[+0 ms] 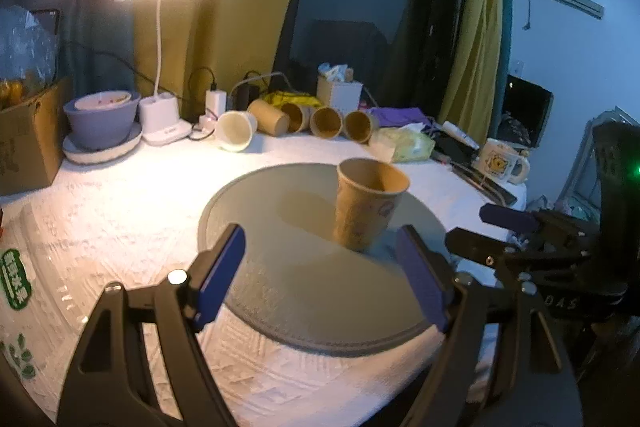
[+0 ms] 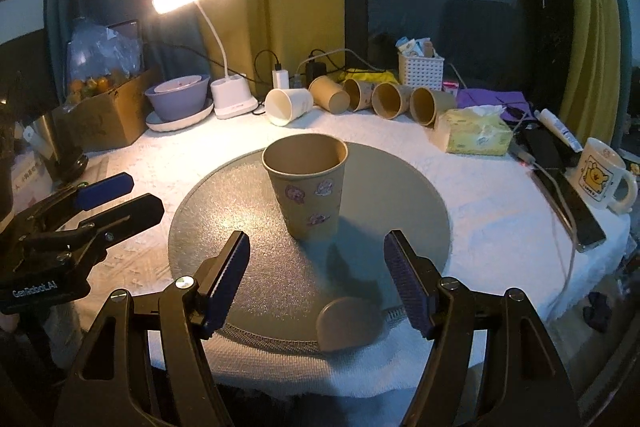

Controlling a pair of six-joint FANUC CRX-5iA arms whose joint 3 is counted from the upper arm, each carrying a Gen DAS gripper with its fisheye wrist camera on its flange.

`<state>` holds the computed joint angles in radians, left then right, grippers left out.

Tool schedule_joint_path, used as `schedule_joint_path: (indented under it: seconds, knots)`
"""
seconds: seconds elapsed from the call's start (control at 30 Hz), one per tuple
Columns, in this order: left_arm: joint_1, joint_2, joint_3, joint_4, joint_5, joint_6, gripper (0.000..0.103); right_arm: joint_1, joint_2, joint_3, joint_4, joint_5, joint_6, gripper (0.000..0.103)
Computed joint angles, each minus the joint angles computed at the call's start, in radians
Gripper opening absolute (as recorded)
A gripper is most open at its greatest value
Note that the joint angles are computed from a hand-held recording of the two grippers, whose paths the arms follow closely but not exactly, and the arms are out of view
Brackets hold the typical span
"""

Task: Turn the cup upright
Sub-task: 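Withdraw the left gripper away from the upright cup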

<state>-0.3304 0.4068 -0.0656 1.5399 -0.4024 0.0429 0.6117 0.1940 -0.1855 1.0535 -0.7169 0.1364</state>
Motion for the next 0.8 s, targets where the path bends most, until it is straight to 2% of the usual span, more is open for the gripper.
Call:
schedule_joint_path:
  seconds: [0.3, 0.63, 0.8]
  knots:
    - [-0.046, -0.048, -0.042, 0.179, 0.032, -0.177, 0.079, 0.014, -0.034, -0.021, 0.058, -0.029, -0.036, 0.073]
    - [-0.083, -0.076, -0.055, 0.334, 0.058, -0.316, 0.080, 0.025, -0.061, -0.037, 0.118, -0.053, -0.072, 0.073]
    - [-0.113, -0.090, -0.056, 0.470, 0.076, -0.444, 0.080, 0.028, -0.072, -0.042, 0.148, -0.063, -0.088, 0.073]
